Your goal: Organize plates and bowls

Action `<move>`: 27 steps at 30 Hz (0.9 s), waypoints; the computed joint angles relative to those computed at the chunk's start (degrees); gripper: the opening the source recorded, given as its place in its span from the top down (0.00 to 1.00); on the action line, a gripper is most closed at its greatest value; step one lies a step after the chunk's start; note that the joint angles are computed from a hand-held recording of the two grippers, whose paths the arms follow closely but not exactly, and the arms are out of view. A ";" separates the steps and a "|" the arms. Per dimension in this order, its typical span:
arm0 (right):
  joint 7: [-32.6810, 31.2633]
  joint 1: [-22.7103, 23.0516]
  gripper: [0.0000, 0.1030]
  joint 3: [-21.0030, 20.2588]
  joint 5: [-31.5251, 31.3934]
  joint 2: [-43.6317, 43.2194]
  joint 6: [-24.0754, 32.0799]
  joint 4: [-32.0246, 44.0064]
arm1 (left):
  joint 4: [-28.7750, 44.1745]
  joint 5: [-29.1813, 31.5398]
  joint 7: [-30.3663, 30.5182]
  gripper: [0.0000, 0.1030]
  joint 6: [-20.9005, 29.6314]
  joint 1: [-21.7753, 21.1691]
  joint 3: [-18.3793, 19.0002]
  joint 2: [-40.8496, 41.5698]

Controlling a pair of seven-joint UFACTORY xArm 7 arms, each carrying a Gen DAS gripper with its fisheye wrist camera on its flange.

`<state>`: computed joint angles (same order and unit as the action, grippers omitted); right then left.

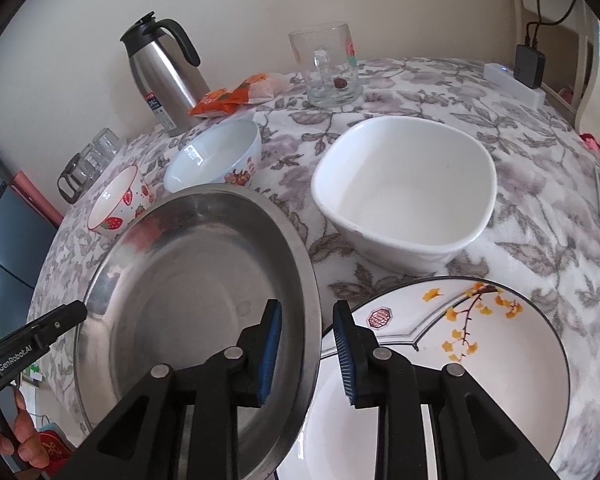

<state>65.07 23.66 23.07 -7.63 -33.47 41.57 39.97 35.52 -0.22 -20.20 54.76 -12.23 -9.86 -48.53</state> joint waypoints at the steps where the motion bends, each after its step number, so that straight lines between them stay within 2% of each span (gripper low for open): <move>1: 0.28 -0.20 0.71 0.26 -0.27 -0.17 0.77 0.33 | 0.01 0.26 -0.10 0.53 0.08 0.19 -0.09 -0.17; 4: 0.86 -0.84 0.71 1.41 -1.89 -0.70 3.61 1.77 | 0.01 0.98 -0.77 0.48 0.05 0.99 -0.24 -0.58; 9: 2.12 -1.48 0.71 3.20 -4.06 -0.79 6.75 4.03 | 0.28 0.82 -0.33 0.46 0.89 0.76 0.22 -0.35; 10: 2.26 -1.45 0.68 3.40 -4.35 -0.58 7.02 4.45 | 0.33 0.92 -0.40 0.46 1.08 0.77 -0.03 -0.35; 12: 2.80 -1.55 0.56 4.20 -5.27 -0.06 8.10 5.50 | 0.48 1.23 -0.35 0.45 1.41 0.77 -0.34 -0.23; 13: 3.33 -1.72 0.50 4.90 -5.95 0.29 9.05 6.24 | 0.53 1.36 -0.39 0.40 1.56 0.78 -0.47 -0.21; 16: 4.25 -1.45 0.48 5.57 -7.14 0.89 9.88 7.26 | 0.45 1.54 -0.57 0.25 1.65 0.80 -0.55 -0.40; 21: 6.44 -0.84 0.34 7.05 -8.80 2.23 12.68 9.16 | 0.42 2.33 -0.61 0.12 1.86 0.83 -1.17 -0.30; 23: 6.92 -0.22 0.26 7.19 -9.21 2.51 12.99 9.53 | 0.31 2.86 -0.73 0.09 1.63 0.81 -1.61 -0.49; 27: 9.15 0.53 0.17 8.00 -9.95 2.47 14.17 10.12 | 0.12 3.33 -0.80 0.05 1.06 0.46 -1.82 -1.13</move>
<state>74.22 24.19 31.07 -17.58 -31.01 55.74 50.09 35.64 3.11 -21.00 55.82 -11.77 -11.68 -49.66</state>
